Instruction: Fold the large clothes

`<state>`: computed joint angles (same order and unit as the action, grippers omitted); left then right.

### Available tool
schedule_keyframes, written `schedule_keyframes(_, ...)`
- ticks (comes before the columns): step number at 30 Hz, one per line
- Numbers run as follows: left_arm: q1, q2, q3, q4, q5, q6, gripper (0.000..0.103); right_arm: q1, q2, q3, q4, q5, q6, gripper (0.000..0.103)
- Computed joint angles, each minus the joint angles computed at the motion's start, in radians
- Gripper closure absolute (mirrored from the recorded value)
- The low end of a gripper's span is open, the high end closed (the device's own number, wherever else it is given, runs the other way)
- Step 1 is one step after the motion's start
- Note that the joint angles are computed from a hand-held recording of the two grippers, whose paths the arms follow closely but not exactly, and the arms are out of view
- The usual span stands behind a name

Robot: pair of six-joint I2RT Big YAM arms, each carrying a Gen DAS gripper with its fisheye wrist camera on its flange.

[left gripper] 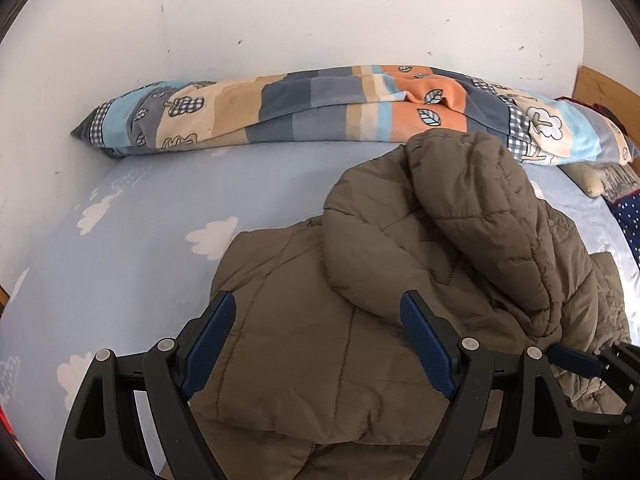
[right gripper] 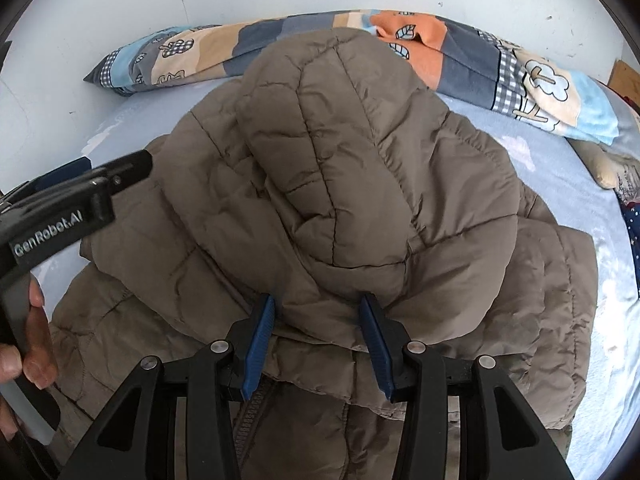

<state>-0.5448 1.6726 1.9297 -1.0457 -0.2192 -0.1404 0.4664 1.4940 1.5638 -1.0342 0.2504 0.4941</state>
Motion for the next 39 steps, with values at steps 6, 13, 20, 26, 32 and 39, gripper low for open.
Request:
schedule_keyframes(6, 0.012, -0.002, 0.003, -0.014, 0.006, -0.009, 0.02, -0.004, -0.035, -0.01, 0.026, -0.013, 0.013, 0.055)
schedule_keyframes(13, 0.015, -0.033, -0.019, -0.005, 0.007, 0.01, 0.019, -0.001, -0.093, -0.027, 0.043, 0.046, 0.02, 0.055)
schedule_keyframes(20, 0.016, -0.047, -0.03, -0.025, 0.036, 0.045, 0.019, -0.028, -0.101, -0.063, 0.019, 0.015, 0.066, 0.055)
schedule_keyframes(26, 0.018, 0.011, -0.018, -0.141, 0.075, 0.052, 0.019, -0.055, -0.049, -0.085, 0.004, -0.064, 0.081, 0.054)
schedule_keyframes(32, 0.02, -0.02, -0.059, -0.091, 0.074, 0.056, 0.015, -0.034, -0.101, -0.083, 0.008, -0.05, 0.092, 0.054)
schedule_keyframes(39, 0.019, -0.213, -0.184, 0.028, 0.055, 0.1, 0.015, 0.088, -0.276, -0.155, -0.004, 0.124, 0.156, 0.054)
